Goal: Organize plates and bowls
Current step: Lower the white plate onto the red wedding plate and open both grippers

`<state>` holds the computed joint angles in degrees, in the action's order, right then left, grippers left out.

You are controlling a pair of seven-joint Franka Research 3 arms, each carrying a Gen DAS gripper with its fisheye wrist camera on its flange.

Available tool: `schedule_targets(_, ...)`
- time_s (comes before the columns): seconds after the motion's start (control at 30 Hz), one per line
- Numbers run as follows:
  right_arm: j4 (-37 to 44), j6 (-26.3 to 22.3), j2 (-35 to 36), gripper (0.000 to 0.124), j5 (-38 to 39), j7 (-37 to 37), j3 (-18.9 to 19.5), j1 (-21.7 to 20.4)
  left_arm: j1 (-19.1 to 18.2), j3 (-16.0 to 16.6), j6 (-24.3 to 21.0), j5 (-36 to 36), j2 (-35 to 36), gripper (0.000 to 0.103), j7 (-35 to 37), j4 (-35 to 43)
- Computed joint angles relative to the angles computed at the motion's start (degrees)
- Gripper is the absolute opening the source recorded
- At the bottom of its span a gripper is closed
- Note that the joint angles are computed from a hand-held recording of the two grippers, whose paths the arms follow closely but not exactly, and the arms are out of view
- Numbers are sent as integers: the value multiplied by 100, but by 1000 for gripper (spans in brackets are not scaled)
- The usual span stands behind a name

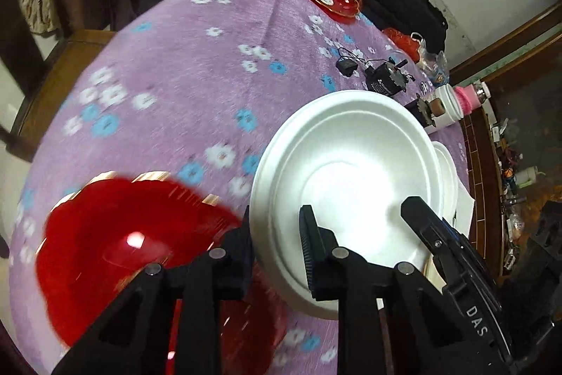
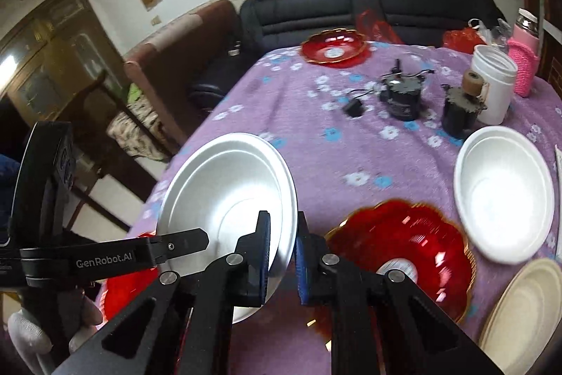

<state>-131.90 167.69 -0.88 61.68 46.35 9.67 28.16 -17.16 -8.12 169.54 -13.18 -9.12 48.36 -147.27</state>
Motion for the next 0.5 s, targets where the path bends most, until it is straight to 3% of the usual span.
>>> schedule_targets(0.13, -278, -88, -237, 14, 92, -17, 111, 199, 77, -155, -112, 290, -822, 22, -556, -774)
schedule_targets(0.23, -416, -89, -283, 14, 24, 102, 187, 389, -27, -66, -148, 401, -1282, 22, -857, -1293)
schedule_targets(0.4, -495, 39, -100, 15, -285, 465, 328, 651, -188, 228, -56, 469, -1502, 22, -1133, -1819)
schedule_targets(0.5, -458, 145, 126, 15, -707, 844, 388, 715, -78, 198, -1, 602, -1506, 23, -1351, -2010)
